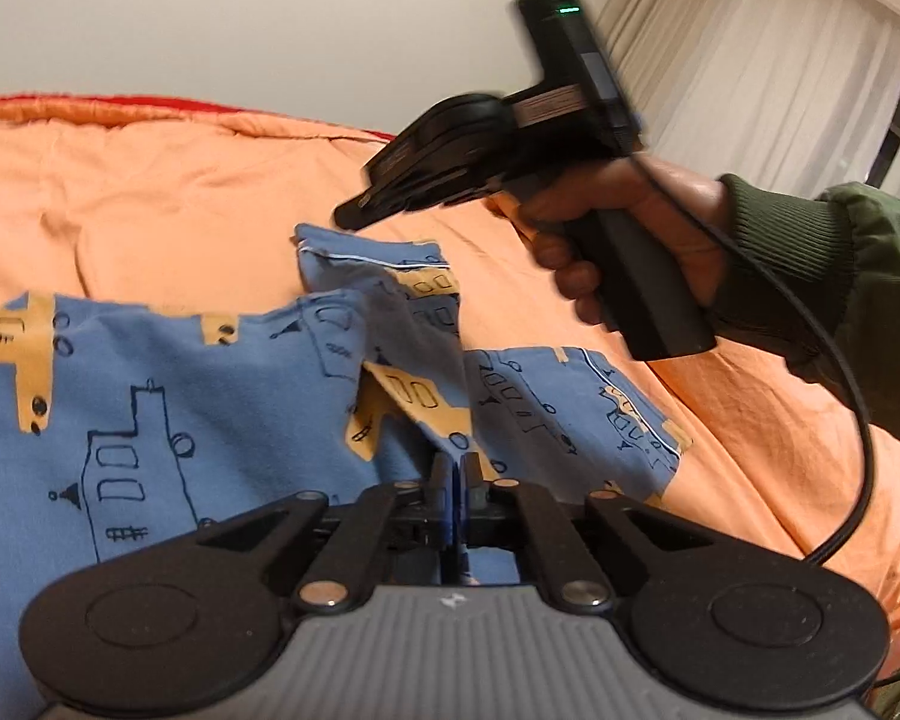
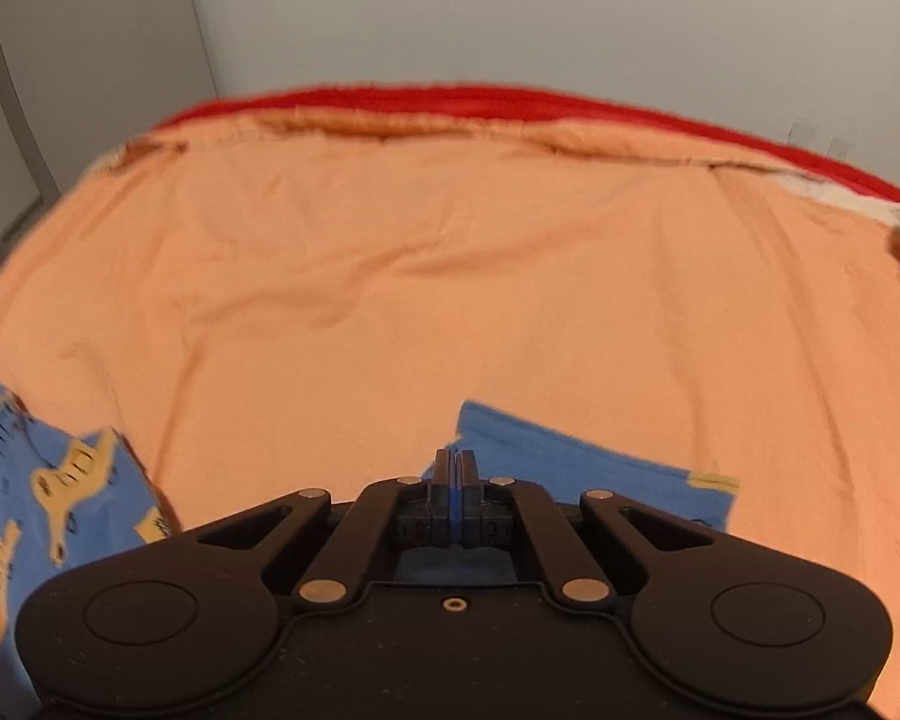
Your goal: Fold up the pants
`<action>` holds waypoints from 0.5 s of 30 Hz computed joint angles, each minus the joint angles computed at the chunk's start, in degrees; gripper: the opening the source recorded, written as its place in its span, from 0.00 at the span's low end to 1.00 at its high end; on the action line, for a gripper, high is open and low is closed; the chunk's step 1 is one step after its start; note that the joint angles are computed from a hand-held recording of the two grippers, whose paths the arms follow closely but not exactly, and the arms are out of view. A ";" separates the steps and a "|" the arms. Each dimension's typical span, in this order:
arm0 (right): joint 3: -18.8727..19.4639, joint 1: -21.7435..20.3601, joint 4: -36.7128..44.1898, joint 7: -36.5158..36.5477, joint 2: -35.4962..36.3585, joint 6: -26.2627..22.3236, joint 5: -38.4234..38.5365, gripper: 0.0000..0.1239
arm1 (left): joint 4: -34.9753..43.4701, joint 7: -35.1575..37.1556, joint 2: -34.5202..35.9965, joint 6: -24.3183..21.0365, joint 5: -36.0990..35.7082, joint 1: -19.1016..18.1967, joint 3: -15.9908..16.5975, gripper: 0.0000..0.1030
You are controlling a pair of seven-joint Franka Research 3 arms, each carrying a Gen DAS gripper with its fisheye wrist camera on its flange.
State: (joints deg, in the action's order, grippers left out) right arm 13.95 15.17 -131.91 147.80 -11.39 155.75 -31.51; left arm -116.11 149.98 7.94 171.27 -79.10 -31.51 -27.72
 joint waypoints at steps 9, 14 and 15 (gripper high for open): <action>-0.10 -0.03 -5.09 -8.44 -5.34 3.47 10.16 0.34 | -0.71 -15.15 0.82 2.87 14.88 -0.28 -1.13 0.01; 4.04 -2.27 3.67 -3.16 4.04 -2.68 1.14 0.33 | -1.52 -22.37 1.09 3.96 22.43 1.10 -2.48 0.00; 3.98 -1.53 5.77 -2.90 6.03 -5.27 0.07 0.33 | -1.46 -23.85 1.29 4.00 23.35 1.51 -2.78 0.00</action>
